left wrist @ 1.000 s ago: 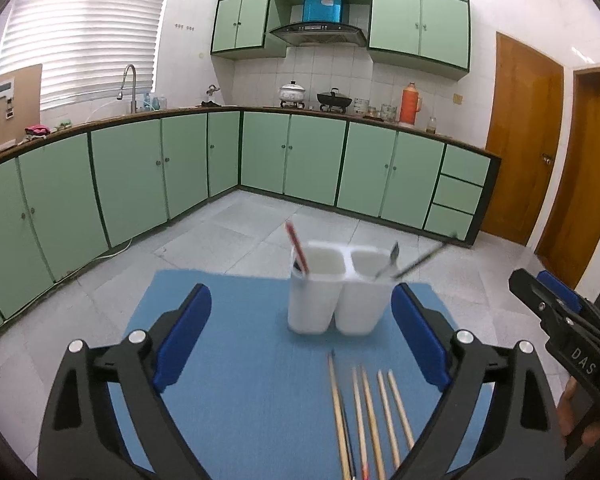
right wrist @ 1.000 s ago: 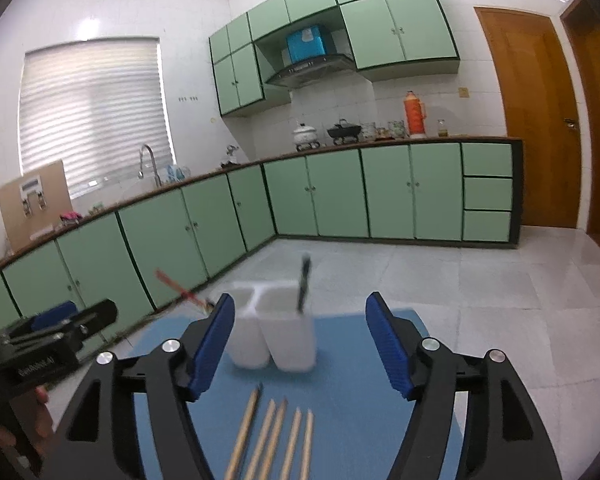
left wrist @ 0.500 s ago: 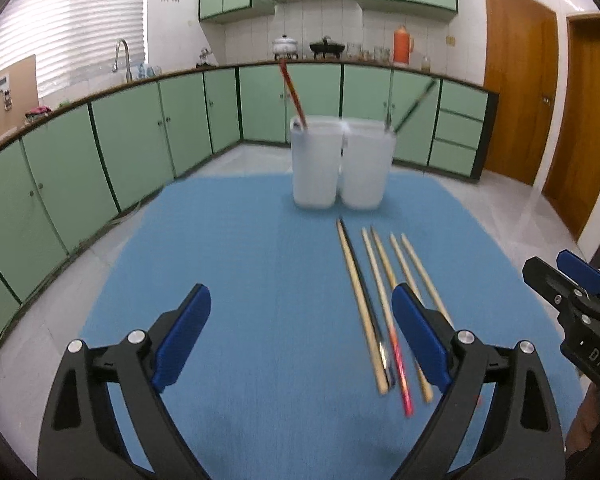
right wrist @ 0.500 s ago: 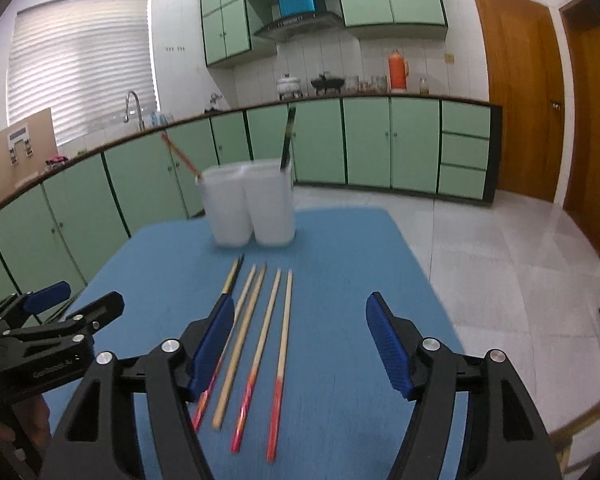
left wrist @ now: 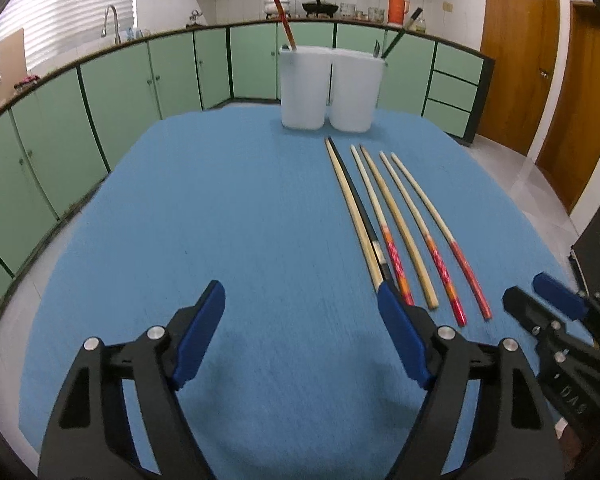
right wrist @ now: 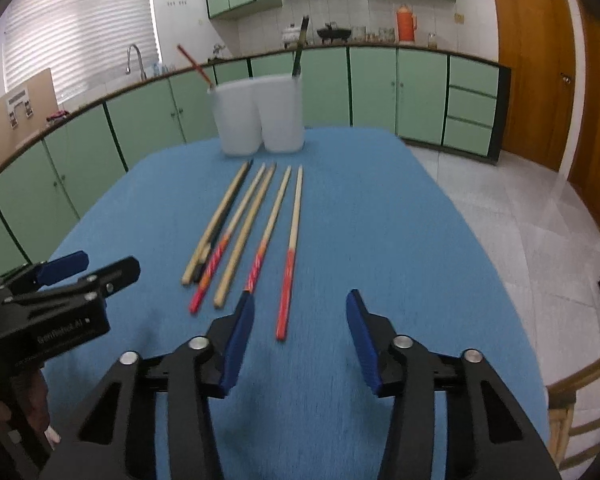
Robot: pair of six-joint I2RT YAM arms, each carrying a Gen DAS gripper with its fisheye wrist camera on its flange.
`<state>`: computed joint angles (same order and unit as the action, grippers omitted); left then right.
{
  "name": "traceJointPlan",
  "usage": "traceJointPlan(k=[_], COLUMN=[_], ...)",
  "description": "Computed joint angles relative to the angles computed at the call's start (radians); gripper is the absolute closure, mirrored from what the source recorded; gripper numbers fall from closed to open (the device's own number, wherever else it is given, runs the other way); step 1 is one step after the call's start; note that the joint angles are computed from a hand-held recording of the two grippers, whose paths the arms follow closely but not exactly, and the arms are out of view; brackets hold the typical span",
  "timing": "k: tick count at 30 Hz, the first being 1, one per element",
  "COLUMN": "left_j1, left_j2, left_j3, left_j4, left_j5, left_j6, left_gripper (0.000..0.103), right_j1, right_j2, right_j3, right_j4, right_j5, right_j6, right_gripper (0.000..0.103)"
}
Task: Organize utensils
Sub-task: 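Return both open tools over the remaining chopsticks, then grasp a red-patterned chopstick with the right tool while the left tool grasps a plain wooden chopstick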
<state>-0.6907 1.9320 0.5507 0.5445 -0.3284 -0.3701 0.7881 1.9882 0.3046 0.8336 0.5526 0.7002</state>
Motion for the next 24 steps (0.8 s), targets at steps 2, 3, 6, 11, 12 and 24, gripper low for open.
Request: traceJointPlan(k=[2, 3, 6, 11, 12, 24], left_j1=[-0.005, -0.006, -0.012, -0.017, -0.018, -0.023], left_j2=[0.018, 0.026, 0.037, 0.044, 0.048, 0.08], left_j3=[0.001, 0.003, 0.013, 0.008, 0.009, 0.04], left_j4=[0.001, 0.002, -0.006, 0.017, 0.02, -0.018], left_j5=[0.006, 0.009, 0.008, -0.004, -0.005, 0.001], left_j6=[-0.012, -0.017, -0.028, -0.045, -0.045, -0.059], left_gripper=[0.029, 0.03, 0.031, 0.031, 0.031, 0.035], right_j1=[-0.004, -0.006, -0.008, -0.004, -0.005, 0.013], right_j2=[0.019, 0.027, 0.035, 0.085, 0.095, 0.12], right_j3=[0.0, 0.001, 0.015, 0.052, 0.059, 0.073], right_j4=[0.007, 0.012, 0.001, -0.006, -0.008, -0.018], right_j5=[-0.024, -0.033, -0.047, -0.062, -0.065, -0.029], right_j6=[0.014, 0.018, 0.016, 0.022, 0.023, 0.034], right_gripper=[0.064, 0.067, 0.07, 0.078, 0.079, 0.084])
